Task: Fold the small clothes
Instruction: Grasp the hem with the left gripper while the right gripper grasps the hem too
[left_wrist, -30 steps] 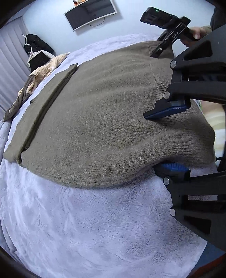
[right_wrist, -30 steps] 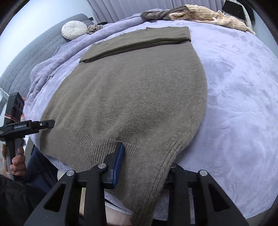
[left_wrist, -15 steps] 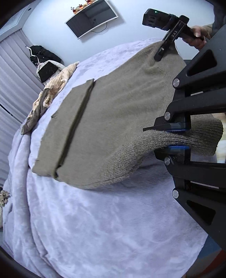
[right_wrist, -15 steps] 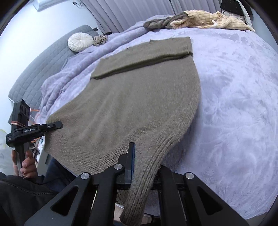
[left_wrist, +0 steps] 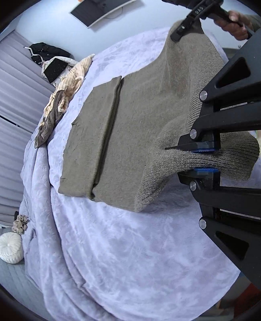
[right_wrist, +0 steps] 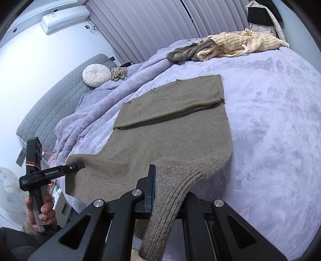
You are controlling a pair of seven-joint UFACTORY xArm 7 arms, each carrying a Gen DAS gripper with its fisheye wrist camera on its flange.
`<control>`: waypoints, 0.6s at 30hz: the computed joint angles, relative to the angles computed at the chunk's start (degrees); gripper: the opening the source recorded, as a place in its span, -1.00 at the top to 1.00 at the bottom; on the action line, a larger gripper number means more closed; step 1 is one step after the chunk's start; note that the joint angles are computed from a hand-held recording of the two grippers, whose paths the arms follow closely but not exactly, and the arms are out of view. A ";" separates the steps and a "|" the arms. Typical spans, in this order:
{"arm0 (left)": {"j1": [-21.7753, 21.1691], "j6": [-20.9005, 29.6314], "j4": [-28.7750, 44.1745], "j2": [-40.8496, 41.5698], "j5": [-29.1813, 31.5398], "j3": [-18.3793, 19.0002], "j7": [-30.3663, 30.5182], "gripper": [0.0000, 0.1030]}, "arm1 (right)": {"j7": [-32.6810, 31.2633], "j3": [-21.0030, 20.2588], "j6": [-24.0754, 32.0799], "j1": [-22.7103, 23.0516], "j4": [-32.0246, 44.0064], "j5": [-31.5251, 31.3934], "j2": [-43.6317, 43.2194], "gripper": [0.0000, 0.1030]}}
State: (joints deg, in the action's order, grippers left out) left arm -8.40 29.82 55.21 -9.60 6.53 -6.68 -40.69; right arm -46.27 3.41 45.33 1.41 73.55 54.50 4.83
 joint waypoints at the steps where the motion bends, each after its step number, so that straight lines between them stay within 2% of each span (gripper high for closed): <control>1: 0.24 0.38 0.75 0.38 1.22 -0.37 -0.82 0.78 | 0.26 0.07 -0.30 0.09 0.44 0.01 0.25 0.89; 7: 0.41 1.10 3.98 2.37 4.98 -0.49 -3.09 0.78 | 2.01 0.52 -2.39 0.08 3.40 -0.67 2.16 0.89; 18: 0.57 0.47 7.60 4.86 4.97 0.95 -2.72 0.78 | 5.45 2.42 -5.72 0.05 9.49 -3.49 6.12 0.89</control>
